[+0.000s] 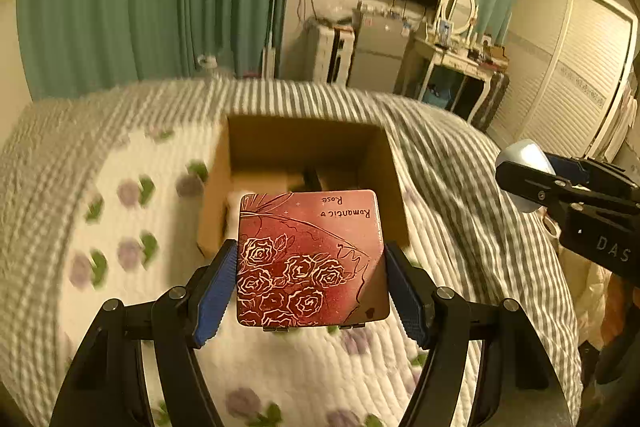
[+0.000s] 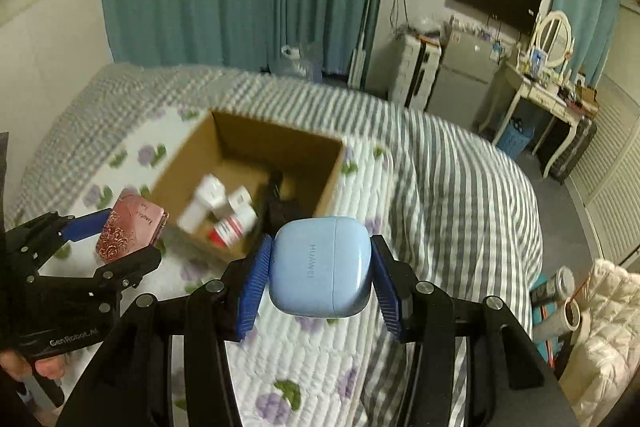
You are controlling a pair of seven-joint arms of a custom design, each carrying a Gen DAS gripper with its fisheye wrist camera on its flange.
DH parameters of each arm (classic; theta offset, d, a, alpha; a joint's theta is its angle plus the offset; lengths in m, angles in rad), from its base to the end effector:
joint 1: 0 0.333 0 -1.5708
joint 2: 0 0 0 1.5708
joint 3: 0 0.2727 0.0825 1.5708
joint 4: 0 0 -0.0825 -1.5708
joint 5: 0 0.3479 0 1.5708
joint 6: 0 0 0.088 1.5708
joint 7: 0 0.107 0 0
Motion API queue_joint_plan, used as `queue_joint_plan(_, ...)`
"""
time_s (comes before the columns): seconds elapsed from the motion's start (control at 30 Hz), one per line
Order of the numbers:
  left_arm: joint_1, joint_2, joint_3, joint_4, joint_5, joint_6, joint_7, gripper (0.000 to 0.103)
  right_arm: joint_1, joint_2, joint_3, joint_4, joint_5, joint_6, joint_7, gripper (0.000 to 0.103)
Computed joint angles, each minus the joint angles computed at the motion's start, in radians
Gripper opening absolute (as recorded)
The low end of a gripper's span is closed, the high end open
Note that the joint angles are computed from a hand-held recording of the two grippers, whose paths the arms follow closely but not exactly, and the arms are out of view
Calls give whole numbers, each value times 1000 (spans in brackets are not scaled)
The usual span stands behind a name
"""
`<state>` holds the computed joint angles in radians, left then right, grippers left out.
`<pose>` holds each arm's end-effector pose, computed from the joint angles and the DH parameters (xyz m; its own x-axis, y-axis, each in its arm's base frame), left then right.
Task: Organize rigid objects
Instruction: 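Drop the card case into the box with the left tool while the right tool drops the earbud case in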
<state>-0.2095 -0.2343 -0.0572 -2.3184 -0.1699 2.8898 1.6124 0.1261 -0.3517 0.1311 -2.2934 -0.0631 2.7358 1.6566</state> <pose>0.4829 -0.1232 0.5070 -0.2076 -0.9726 0.1045 -0.6945 0.0713 -0.7160 0.4585 0.1295 0.5543 0.2102 -0.9767 0.0427 -0.6789 -0.1772 -0.7125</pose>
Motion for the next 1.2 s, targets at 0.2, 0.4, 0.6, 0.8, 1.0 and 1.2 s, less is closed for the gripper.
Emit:
queue_joint_plan(0.2, 32, 111, 13, 144, 1, 20, 82, 72, 32, 113, -8, 147, 31, 54, -16, 49)
queue_joint_plan(0.4, 116, 303, -41, 304, 153, 42, 23, 72, 79, 331, -38, 326, 67, 91, -31, 49)
queue_joint_plan(0.6, 158, 495, -82, 448, 283, 10, -51, 72, 125, 598, -99, 541, 89, 76, -31, 49)
queue_joint_plan(0.8, 163, 599, -87, 514, 366, 61, -100, 72, 129, 733, -108, 649, 166, 24, -65, 49)
queue_joint_plan(1.0, 198, 601, -139, 524, 344, 45, -74, 74, 137, 760, -122, 643, 217, 90, -64, 55)
queue_joint_plan(1.2, 184, 509, -119, 447, 367, 88, -109, 76, 169, 680, -164, 582, 188, 119, -13, 62)
